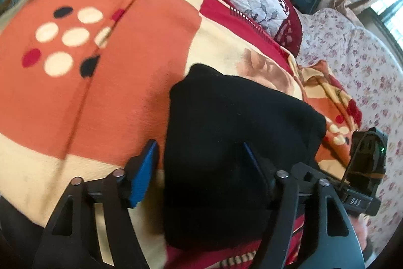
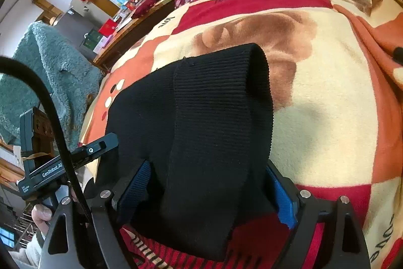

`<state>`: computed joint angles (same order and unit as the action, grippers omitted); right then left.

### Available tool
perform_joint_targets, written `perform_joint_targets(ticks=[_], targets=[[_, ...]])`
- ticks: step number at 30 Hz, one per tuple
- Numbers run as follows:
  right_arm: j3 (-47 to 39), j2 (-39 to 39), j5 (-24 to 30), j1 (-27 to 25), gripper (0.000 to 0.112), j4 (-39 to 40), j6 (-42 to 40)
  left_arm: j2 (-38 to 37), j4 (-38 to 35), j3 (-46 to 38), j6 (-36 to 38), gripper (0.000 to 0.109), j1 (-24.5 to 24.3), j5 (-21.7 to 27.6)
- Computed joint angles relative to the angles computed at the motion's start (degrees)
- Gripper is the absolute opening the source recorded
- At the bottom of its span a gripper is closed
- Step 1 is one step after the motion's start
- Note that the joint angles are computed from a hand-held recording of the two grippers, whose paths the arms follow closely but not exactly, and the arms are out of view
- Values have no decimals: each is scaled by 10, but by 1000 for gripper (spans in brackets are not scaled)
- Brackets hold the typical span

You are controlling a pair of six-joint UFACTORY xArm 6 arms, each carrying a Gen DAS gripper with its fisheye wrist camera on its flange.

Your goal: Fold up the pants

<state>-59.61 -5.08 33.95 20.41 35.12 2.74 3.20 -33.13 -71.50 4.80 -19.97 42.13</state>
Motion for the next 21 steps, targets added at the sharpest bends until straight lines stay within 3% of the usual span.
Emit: perform_joint_targets(ticks=[3, 5, 7, 13, 18, 21], targets=[[-4, 3, 0, 4, 88, -2, -9, 0, 8, 1, -2, 71, -8, -3], [-7, 5, 0, 11, 80, 11, -42, -3, 18, 5, 2, 71, -13, -9], [-6, 4, -7, 19, 74, -24, -34, -4, 5, 11, 22, 71, -12, -13], [16, -12, -41, 27, 60, -2, -54, -19, -21, 30, 60, 46, -17, -34], [15, -14, -37, 27, 57, -5, -55, -20, -20, 28, 69, 44, -16, -30], [12, -12, -22, 18, 61, 6, -32, -21, -31, 31, 77, 44, -12, -26]])
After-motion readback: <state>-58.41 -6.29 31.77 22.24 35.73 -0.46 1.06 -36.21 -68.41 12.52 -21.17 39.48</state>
